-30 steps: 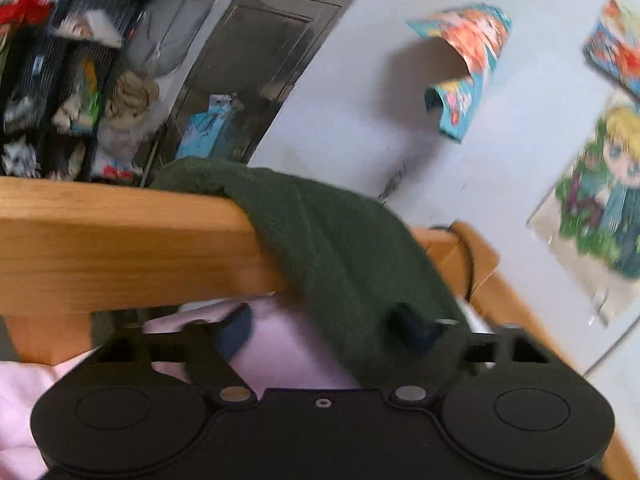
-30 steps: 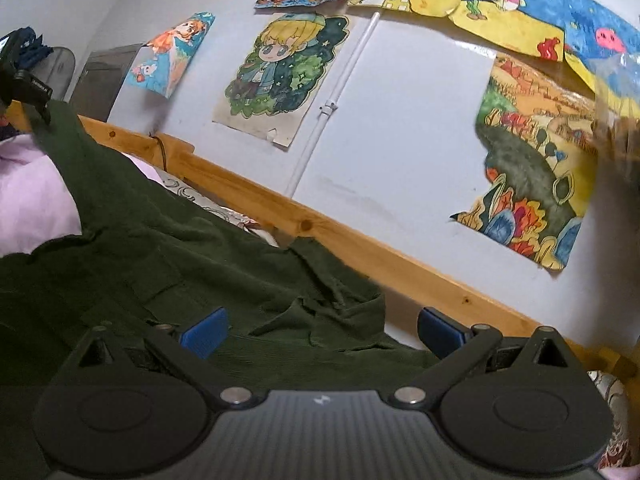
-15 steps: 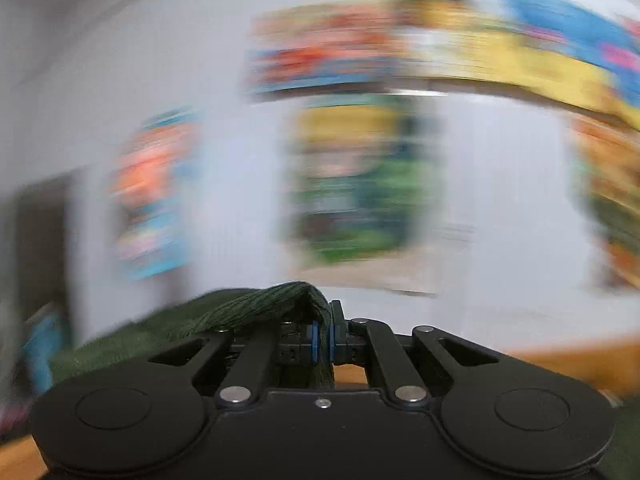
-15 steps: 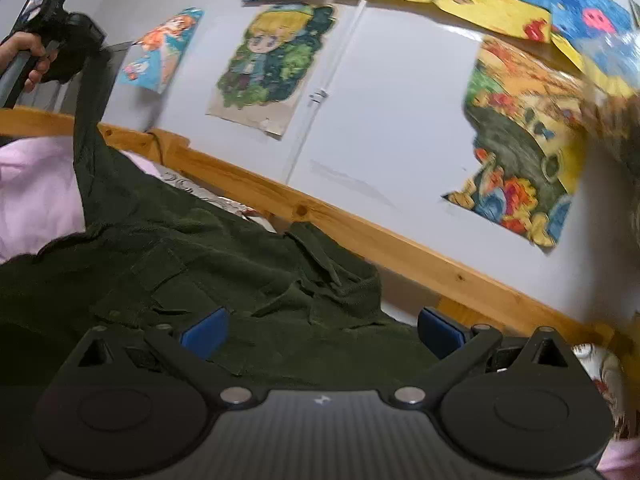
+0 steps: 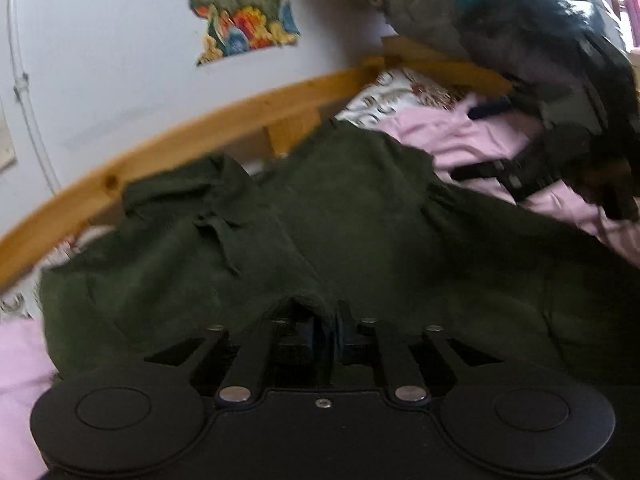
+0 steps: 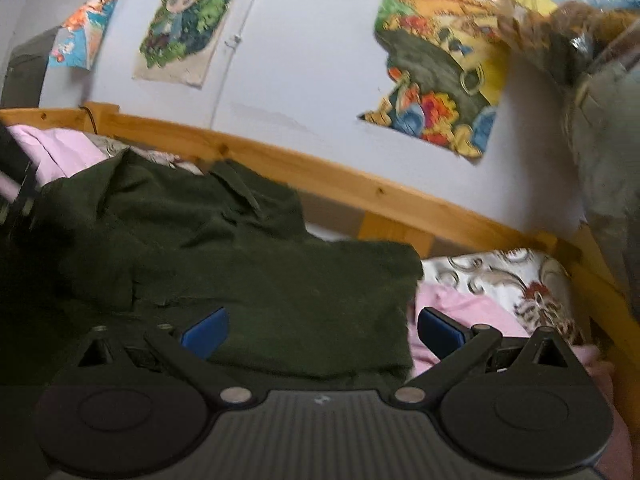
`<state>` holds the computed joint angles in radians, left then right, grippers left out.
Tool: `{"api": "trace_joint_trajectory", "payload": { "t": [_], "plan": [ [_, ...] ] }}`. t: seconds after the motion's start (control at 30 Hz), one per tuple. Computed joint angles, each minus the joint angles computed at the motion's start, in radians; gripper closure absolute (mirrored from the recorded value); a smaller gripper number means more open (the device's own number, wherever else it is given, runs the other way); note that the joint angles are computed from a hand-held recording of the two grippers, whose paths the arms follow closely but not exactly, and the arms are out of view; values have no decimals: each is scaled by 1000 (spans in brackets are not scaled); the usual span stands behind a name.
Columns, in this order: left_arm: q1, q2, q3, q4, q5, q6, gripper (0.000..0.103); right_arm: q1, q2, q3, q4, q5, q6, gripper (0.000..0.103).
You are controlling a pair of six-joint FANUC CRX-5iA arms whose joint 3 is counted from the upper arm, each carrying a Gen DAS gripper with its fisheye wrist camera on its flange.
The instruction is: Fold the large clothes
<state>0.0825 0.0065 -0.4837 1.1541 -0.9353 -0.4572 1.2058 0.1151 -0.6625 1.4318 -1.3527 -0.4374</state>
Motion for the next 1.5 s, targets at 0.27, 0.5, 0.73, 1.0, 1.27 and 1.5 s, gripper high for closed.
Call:
{"api": "trace_joint_trajectory", "payload": {
  "t": [0.27, 0.5, 0.73, 1.0, 1.27, 1.5],
  "plan": [
    [177, -9, 25, -147, -221, 106, 11, -97, 24, 49, 118, 171, 7, 0],
    [338, -83, 2, -241, -293, 131, 5, -266, 101, 207, 299, 658, 40, 0],
    [419, -84, 12, -205, -223, 221, 5, -298, 202, 323, 364, 895, 170, 3],
    [257, -113, -70, -15, 223, 262, 5, -280, 154, 276, 393, 835, 119, 86],
    [200, -51, -42, 35, 255, 343, 8, -63, -82, 14, 286, 432, 44, 92],
    [220, 20, 10, 18, 158, 373, 12, 156, -210, -2, -225, 327, 259, 34]
  ]
}}
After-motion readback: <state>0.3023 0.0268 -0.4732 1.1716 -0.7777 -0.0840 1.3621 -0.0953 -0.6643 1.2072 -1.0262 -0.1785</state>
